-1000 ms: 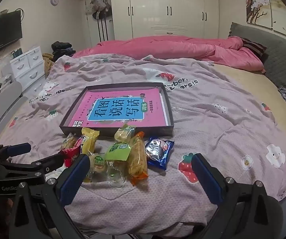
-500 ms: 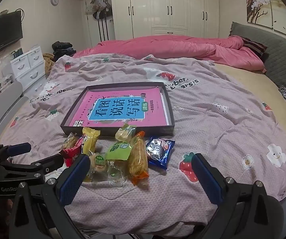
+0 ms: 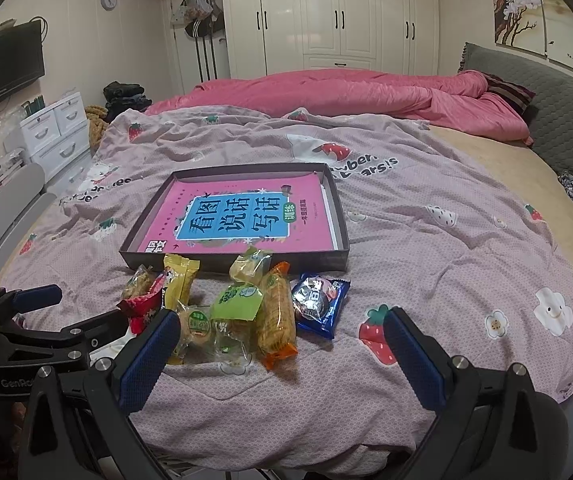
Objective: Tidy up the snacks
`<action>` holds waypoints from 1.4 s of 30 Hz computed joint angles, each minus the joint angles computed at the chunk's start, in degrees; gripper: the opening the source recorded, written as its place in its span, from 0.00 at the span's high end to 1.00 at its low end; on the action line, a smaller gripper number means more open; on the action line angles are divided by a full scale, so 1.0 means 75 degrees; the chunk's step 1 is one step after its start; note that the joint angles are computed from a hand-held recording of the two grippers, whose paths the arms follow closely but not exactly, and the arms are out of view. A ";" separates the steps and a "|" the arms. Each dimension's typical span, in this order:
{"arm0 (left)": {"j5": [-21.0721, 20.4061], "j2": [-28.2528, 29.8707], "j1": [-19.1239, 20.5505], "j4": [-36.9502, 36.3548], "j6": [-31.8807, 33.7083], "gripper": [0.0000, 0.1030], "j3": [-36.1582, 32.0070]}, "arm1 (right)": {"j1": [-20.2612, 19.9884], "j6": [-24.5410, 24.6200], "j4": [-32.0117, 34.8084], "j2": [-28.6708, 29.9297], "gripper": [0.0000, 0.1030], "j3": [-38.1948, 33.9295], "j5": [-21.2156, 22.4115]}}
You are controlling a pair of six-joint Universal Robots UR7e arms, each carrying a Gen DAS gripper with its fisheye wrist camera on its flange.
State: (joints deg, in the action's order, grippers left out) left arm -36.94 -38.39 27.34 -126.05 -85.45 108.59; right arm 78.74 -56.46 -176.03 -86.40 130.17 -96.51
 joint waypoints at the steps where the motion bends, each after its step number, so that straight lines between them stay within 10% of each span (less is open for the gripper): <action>1: -0.0006 -0.0005 0.0004 -0.0003 0.0004 0.01 0.0002 | -0.0003 0.0006 0.0016 -0.0005 0.01 -0.0008 0.0004; 42: 0.0004 -0.0040 0.0004 0.0110 -0.0054 0.01 0.0008 | -0.0014 0.0030 0.0022 0.0018 0.01 -0.0028 0.0007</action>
State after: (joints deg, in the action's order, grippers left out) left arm -36.91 -38.68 27.36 -125.23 -85.85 108.65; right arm 78.63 -56.23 -175.86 -86.26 129.97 -96.46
